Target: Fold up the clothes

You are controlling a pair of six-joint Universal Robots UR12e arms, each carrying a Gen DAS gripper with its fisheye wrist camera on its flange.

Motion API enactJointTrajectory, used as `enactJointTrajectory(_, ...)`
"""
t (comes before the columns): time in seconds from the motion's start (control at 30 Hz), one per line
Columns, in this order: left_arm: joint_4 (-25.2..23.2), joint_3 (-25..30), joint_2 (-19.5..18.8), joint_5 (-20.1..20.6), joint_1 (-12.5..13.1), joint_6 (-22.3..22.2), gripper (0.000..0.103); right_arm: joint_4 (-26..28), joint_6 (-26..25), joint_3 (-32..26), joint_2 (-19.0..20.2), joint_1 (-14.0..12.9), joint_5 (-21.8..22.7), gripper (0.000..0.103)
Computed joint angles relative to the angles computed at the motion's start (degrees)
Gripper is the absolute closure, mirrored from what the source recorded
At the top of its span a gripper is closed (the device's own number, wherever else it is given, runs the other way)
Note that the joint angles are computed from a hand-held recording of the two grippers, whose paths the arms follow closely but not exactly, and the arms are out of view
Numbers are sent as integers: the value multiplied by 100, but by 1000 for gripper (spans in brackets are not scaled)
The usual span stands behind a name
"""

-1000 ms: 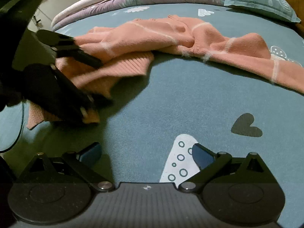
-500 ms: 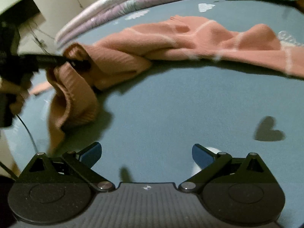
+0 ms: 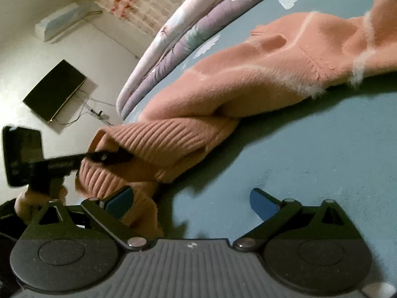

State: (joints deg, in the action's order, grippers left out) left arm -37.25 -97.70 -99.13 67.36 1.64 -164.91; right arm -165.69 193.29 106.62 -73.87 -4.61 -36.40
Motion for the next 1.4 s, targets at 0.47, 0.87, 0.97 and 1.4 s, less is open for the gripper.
enactJointTrajectory(0.47, 200, -134, 71, -875, 241, 457, 89, -563, 686, -34, 80, 149, -505, 0)
enactJointTrajectory(0.87, -657, 157, 161, -1469, -167, 2454, 93, -262, 1194, 903, -1106, -340, -1768, 0)
enactJointTrajectory(0.97, -752, 163, 148, -1051, -266, 2566, 93, -699, 1716, 1132, -1155, -511, -1360, 0)
enactJointTrajectory(1.4, -303, -34, 222, 627, -711, 3328, 61, 52, 821, 714, -698, -327, -508, 0)
